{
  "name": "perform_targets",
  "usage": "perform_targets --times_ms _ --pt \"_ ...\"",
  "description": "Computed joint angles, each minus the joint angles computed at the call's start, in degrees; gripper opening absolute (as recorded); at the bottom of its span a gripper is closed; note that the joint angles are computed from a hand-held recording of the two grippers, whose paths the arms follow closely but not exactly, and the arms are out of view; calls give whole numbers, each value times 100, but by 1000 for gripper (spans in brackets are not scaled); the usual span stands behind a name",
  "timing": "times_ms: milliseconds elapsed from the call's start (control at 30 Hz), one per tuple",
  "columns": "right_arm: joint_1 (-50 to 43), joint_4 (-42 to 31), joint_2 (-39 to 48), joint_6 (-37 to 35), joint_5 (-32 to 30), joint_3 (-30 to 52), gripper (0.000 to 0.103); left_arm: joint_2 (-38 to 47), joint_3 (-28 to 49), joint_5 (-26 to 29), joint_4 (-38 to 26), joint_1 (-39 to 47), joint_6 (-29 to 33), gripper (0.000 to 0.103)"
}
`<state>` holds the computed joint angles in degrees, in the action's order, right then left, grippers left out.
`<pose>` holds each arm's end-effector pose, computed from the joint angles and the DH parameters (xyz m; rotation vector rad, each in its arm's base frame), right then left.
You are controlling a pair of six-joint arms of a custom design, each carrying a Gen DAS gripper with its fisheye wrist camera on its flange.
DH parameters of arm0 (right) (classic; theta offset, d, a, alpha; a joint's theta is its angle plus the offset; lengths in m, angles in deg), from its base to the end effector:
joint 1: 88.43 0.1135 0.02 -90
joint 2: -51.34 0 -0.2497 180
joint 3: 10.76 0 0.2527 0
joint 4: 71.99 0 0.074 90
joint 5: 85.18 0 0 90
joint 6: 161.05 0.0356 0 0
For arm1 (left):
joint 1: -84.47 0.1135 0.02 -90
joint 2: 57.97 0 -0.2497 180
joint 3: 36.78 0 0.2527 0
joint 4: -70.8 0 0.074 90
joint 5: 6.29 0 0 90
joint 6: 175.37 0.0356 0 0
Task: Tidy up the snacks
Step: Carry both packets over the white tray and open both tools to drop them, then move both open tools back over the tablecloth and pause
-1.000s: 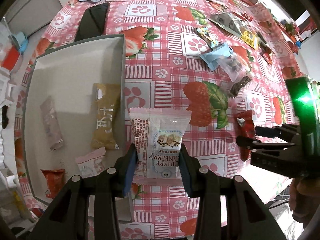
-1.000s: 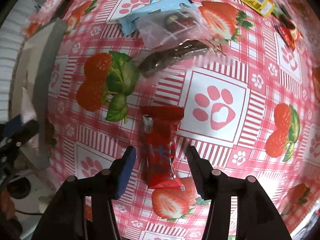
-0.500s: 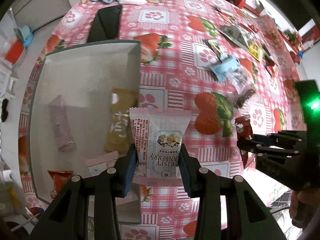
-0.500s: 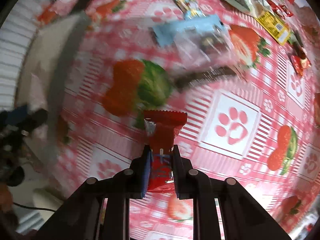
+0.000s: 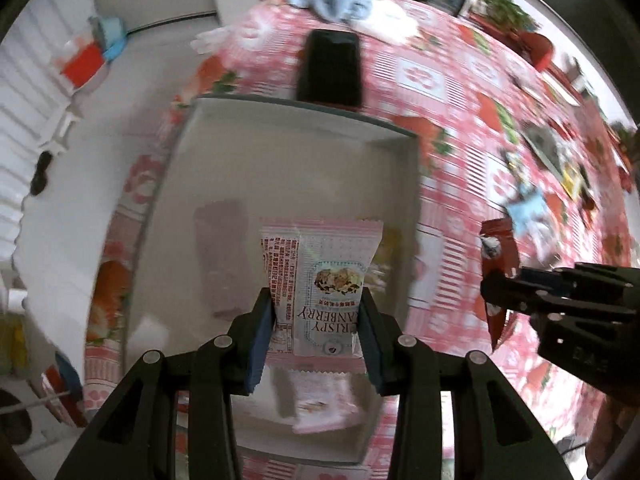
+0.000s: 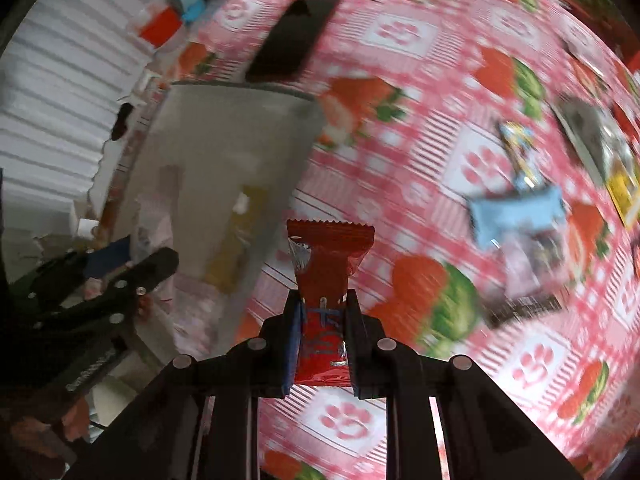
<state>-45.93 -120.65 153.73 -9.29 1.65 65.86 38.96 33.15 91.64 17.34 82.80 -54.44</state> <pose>0.2424 0.2248 0.1420 0.4899 2.9549 0.3741 0.2931 -0.0135 0.1389 0.8423 2.8197 -0.1353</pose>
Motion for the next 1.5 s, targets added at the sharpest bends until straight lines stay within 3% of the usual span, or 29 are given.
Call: perform_targets --times_ms 300,700,833,867,900,967,1167,1200,1233,1367,1500 --pt "-163 520 1245 -507 -360 1117 21 558 333 -306 196 549 81 43" --pt "39 114 2199 -605 -575 2274 21 882 393 -491 342 677 117 44" --pt "22 60 2379 -542 -629 2420 22 917 376 -490 350 684 149 49" --pt "13 67 2416 -514 -636 2447 34 901 340 -492 370 689 155 54" --pt "9 73 2383 -484 -628 2404 65 885 310 -501 396 682 155 60" --pt "6 95 2253 -378 -518 2265 92 805 219 -510 437 683 159 65" --pt "-46 130 1892 -185 -408 1755 92 670 104 -492 394 631 123 71" --pt "-44 179 1792 -130 -383 1574 101 606 61 -485 380 601 108 72" --pt "-52 228 1663 -94 -366 1367 103 566 27 -478 382 577 102 72" --pt "53 516 954 437 -181 178 103 349 -177 -446 370 418 98 73" --pt "302 710 -108 1676 457 -1408 103 53 -451 -401 323 135 20 73"
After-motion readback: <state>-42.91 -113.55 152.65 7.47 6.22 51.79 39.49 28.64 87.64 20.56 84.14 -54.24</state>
